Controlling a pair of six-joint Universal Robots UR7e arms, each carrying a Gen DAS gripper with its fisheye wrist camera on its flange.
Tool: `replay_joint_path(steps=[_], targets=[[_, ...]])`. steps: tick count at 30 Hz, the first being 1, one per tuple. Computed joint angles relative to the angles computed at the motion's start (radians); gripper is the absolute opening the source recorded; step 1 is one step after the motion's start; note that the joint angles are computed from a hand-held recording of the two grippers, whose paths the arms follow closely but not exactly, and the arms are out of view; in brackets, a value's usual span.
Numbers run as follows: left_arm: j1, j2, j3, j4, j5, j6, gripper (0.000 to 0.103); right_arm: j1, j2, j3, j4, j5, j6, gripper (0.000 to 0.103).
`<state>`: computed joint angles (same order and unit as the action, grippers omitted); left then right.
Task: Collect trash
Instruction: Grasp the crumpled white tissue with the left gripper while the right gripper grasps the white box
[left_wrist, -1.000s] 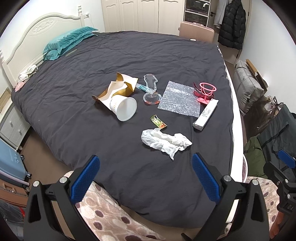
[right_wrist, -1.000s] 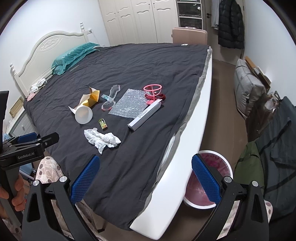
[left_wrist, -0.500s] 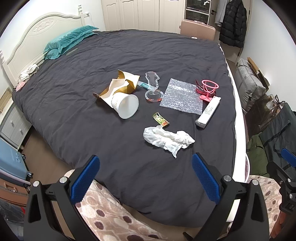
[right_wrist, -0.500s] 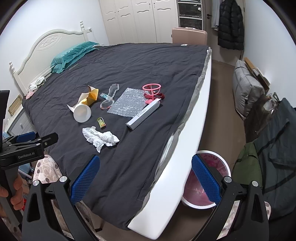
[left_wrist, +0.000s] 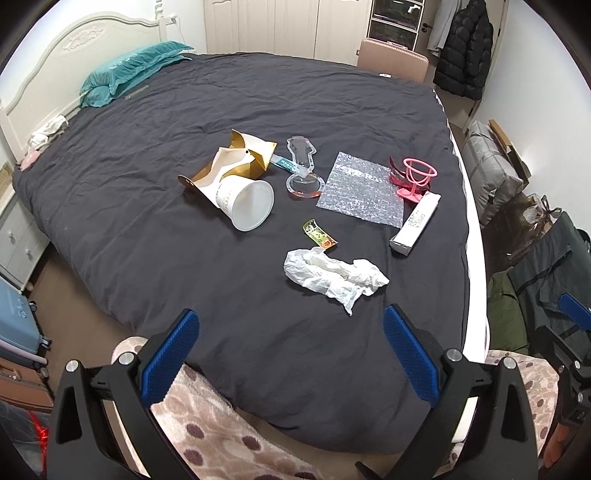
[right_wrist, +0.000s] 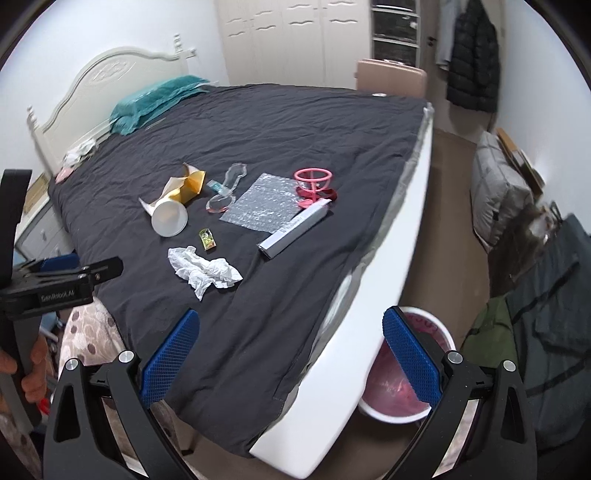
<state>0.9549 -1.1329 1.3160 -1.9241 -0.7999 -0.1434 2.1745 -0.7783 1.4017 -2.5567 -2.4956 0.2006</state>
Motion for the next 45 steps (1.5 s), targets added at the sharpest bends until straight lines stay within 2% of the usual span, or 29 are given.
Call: replay_joint_path(steps=[7,11,16,21,25,30,34,37,41,43,45], targets=[[0.065,0.023,-0.041,-0.026,-0.088,0.040,0.098,-0.042,0.071,-0.136,0.068,0.040,-0.141,0.096],[0.102,0.053,-0.079,-0.020,-0.153,0.058,0.098,-0.073,0.129,-0.250,0.132,0.064,-0.174,0.096],[0.142,0.095,-0.118,-0.012,-0.220,0.068,0.098,-0.113,0.188,-0.361,0.192,0.121,-0.131,0.096],[0.163,0.138,-0.157,0.002,-0.250,0.083,0.098,-0.141,0.244,-0.441,0.202,0.133,-0.109,0.096],[0.179,0.186,-0.205,0.024,-0.276,0.079,0.098,-0.174,0.266,-0.482,0.222,0.203,-0.040,0.096],[0.186,0.222,-0.234,0.011,-0.292,0.095,0.098,-0.199,0.321,-0.564,0.239,0.205,-0.008,0.096],[0.203,0.264,-0.288,0.046,-0.332,0.060,0.098,-0.219,0.349,-0.612,0.261,0.234,0.016,0.096],[0.211,0.295,-0.325,0.079,-0.334,0.034,0.098,-0.234,0.363,-0.638,0.285,0.249,0.048,0.096],[0.211,0.306,-0.321,0.048,-0.326,0.041,0.098,-0.246,0.393,-0.686,0.323,0.240,0.069,0.096],[0.207,0.313,-0.322,0.041,-0.314,0.054,0.098,-0.250,0.407,-0.710,0.349,0.238,0.079,0.088],[0.205,0.316,-0.323,0.039,-0.298,0.069,0.090,-0.250,0.419,-0.727,0.367,0.223,0.078,0.079]])
